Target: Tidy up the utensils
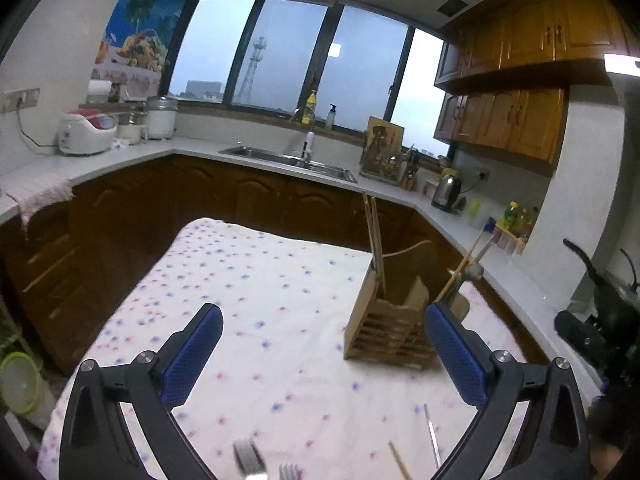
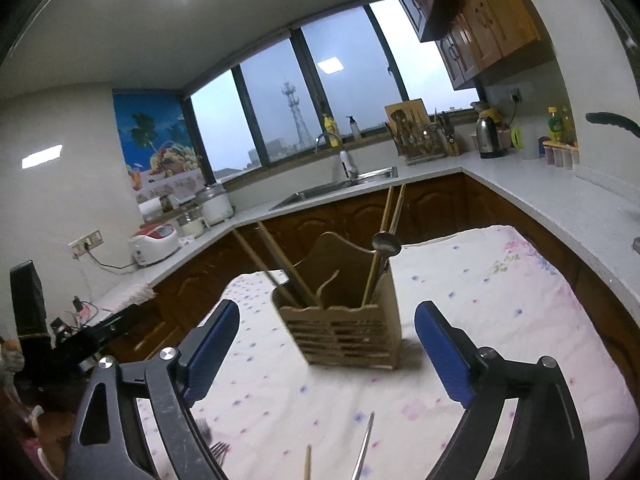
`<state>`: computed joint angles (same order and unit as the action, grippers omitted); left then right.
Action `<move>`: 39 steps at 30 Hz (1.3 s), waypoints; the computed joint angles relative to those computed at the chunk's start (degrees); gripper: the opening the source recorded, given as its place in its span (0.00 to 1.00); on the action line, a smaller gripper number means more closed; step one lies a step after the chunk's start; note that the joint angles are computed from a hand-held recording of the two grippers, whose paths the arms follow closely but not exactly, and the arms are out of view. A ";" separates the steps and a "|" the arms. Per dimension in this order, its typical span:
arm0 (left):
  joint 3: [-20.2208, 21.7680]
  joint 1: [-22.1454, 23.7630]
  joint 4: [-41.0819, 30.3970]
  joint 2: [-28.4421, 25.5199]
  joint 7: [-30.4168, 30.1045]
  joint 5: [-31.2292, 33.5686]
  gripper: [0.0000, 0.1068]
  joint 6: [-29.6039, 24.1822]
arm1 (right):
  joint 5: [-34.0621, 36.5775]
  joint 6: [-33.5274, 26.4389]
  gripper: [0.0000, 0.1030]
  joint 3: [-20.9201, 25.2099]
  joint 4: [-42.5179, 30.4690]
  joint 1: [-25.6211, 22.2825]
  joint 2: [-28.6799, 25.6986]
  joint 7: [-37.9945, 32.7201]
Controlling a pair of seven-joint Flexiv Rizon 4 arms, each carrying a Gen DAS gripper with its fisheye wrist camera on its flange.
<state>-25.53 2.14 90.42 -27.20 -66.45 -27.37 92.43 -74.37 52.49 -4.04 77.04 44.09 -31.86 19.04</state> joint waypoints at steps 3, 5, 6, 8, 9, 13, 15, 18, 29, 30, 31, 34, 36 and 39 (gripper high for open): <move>3.04 -1.30 4.29 3.40 -1.07 1.36 0.96 1.46 | -1.58 -1.17 0.89 0.47 2.18 1.16 1.36 2.16; 2.05 -0.27 7.38 5.49 -1.01 1.53 0.96 3.00 | -3.93 -2.21 0.89 0.79 4.13 1.92 2.65 5.14; 1.22 0.49 9.32 6.69 -1.17 1.66 0.96 4.24 | -5.41 -2.77 0.89 1.04 5.03 2.14 3.26 6.68; -0.52 2.06 12.32 8.35 -1.69 2.69 0.96 6.36 | -7.84 -4.86 0.91 1.99 6.72 2.66 4.42 8.87; -0.99 2.60 13.85 9.26 -2.32 3.56 0.96 7.38 | -8.51 -5.73 0.92 2.59 7.21 2.68 4.76 9.29; -4.01 5.89 18.03 11.20 -4.94 7.22 0.96 10.49 | -10.16 -9.22 0.93 4.78 8.66 3.25 5.69 8.97; -4.27 6.42 19.67 12.29 -6.54 8.82 0.96 11.30 | -10.61 -10.05 0.94 5.49 9.12 3.35 5.85 9.01; -4.73 7.55 21.40 13.40 -8.45 11.50 0.96 11.89 | -10.42 -11.17 0.94 6.34 9.42 3.65 5.85 8.17; -14.05 20.49 26.83 16.70 -17.33 22.85 0.96 16.25 | -14.65 -17.20 0.99 7.36 10.39 5.49 7.78 5.74; -12.46 19.22 27.13 16.55 -17.83 23.27 0.96 17.20 | -14.94 -18.13 0.99 7.53 10.52 5.77 7.69 5.70; -11.56 18.67 27.76 16.48 -18.60 24.09 0.96 18.60 | -15.36 -18.46 0.99 7.68 10.71 5.87 7.62 5.80; -7.01 15.01 29.02 15.66 -19.42 25.77 0.96 22.90 | -15.37 -19.88 1.00 8.14 11.05 6.34 7.05 5.93; -6.20 14.98 29.70 15.01 -21.12 28.78 0.96 24.57 | -14.73 -20.86 1.00 8.36 11.53 6.69 6.60 6.04; -3.95 13.80 30.53 13.99 -22.99 31.94 0.96 26.54 | -13.82 -21.86 1.00 8.63 12.58 6.98 6.27 7.27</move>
<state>-29.48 15.93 120.95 -13.21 -89.44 4.57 118.97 -88.19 30.63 4.59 89.63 51.07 -25.59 26.31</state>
